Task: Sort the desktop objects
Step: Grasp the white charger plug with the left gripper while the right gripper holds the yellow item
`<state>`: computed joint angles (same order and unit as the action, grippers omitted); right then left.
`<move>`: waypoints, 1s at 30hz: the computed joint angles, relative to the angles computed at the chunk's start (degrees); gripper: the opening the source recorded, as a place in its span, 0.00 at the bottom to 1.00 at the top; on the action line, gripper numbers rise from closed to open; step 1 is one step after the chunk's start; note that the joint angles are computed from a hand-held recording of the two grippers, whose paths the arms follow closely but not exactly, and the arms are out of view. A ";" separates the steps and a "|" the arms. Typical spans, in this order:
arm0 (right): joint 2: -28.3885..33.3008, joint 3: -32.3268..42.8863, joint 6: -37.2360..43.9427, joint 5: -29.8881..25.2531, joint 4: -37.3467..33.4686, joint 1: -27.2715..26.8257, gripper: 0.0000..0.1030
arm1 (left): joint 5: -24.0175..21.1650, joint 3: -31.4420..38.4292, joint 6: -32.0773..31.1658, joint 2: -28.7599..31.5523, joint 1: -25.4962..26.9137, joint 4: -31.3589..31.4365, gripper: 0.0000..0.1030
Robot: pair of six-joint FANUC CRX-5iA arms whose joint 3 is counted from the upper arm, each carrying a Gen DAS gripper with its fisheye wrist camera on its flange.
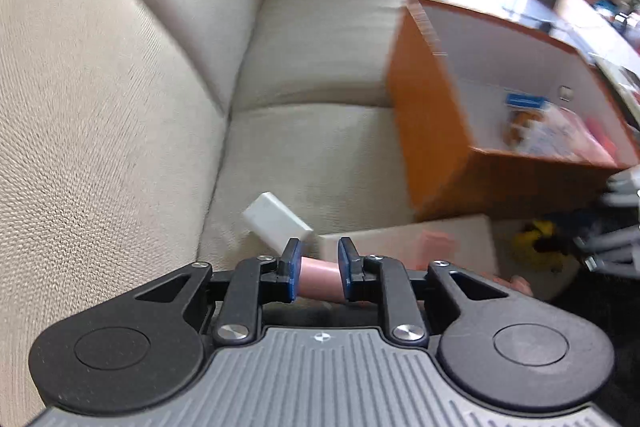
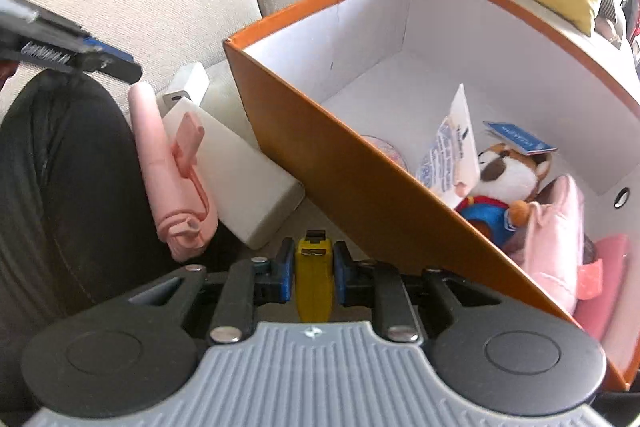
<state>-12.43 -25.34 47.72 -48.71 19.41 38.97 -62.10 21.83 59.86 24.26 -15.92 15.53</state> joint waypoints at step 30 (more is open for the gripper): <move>2.66 2.92 3.58 -0.99 -3.42 -1.36 0.20 | -8.06 17.11 21.91 13.97 -1.30 -5.23 0.38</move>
<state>-9.77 -22.42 51.30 -49.70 15.99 37.61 -70.17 38.93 81.77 38.23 -17.22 10.30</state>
